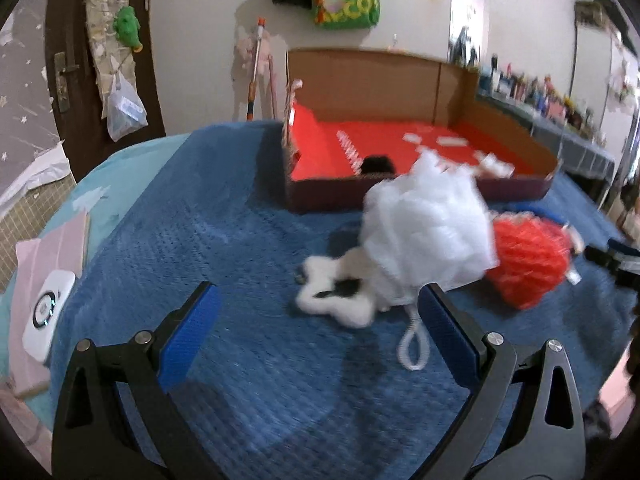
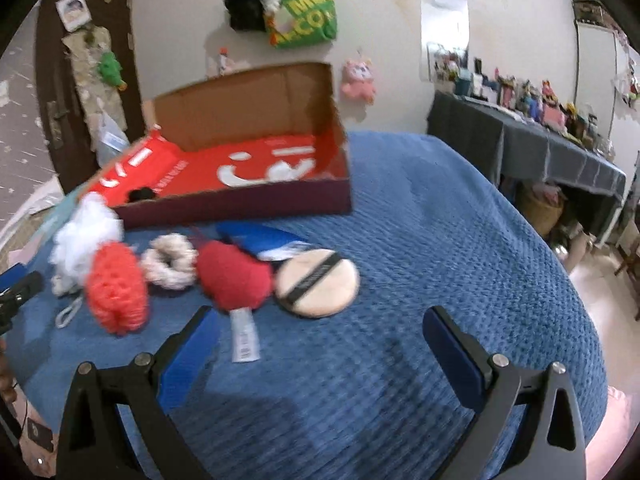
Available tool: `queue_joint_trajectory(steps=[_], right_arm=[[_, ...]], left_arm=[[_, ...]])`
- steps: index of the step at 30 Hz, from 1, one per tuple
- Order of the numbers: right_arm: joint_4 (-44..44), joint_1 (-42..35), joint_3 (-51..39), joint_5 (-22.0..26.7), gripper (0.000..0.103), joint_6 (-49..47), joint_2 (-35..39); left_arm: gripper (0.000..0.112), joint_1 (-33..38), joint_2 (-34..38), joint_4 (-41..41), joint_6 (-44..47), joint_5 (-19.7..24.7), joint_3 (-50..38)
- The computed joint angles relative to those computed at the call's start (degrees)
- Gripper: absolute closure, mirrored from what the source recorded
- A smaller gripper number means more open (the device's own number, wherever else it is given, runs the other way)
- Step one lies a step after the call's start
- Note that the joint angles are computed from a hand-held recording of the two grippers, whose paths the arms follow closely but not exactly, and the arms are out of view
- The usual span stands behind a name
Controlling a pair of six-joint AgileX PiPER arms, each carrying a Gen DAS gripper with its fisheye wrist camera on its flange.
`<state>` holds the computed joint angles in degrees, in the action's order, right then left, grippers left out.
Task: Organize soft objects
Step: 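Grasp the beige powder puff with the right tool while the left grasps the white star scrunchie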
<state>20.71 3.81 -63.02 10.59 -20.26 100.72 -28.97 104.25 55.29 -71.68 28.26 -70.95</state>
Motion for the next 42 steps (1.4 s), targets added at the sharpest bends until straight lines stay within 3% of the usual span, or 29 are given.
queue_joint_trajectory(steps=[3, 6, 13, 18, 20, 22, 25, 27, 42], right_arm=[[-8.2, -1.3, -6.1, 6.6, 0.000, 8.0, 3.8], [-7.4, -2.2, -10.8, 11.4, 0.000, 6.1, 6.7], [-11.3, -1.4, -16.3, 16.0, 0.007, 7.6, 10.5], [-7.3, -2.1, -19.6, 18.4, 0.021, 3.3, 12.2], [-5.8, -2.0, -19.9, 18.5, 0.035, 1.5, 12.4], [-3.8, -1.9, -19.8, 18.7, 0.047, -1.3, 12.3], [-2.0, -1.9, -19.1, 18.2, 0.051, -3.5, 11.7], [0.8, -2.6, -18.2, 17.8, 0.052, -5.6, 11.0], [6.8, -4.1, -15.8, 16.7, 0.052, -10.3, 6.2]], left_arm=[[0.012, 1.9, 2.1, -8.1, 11.5, 0.9, -3.2], [0.012, 3.2, 3.5, -13.3, 18.6, 1.0, -5.2], [0.014, 5.3, 6.0, -24.0, 31.7, 0.4, -8.8], [0.033, 7.0, 7.9, -36.4, 44.7, -1.1, -11.9], [0.051, 7.5, 8.3, -41.4, 49.9, -1.8, -12.6], [0.062, 8.0, 8.2, -47.2, 55.2, -2.6, -12.6], [0.063, 7.5, 7.8, -44.9, 53.5, -3.0, -12.2], [0.076, 7.5, 6.9, -45.6, 53.8, -3.3, -11.4], [0.080, 8.6, 1.9, -40.0, 46.8, -5.5, -6.5]])
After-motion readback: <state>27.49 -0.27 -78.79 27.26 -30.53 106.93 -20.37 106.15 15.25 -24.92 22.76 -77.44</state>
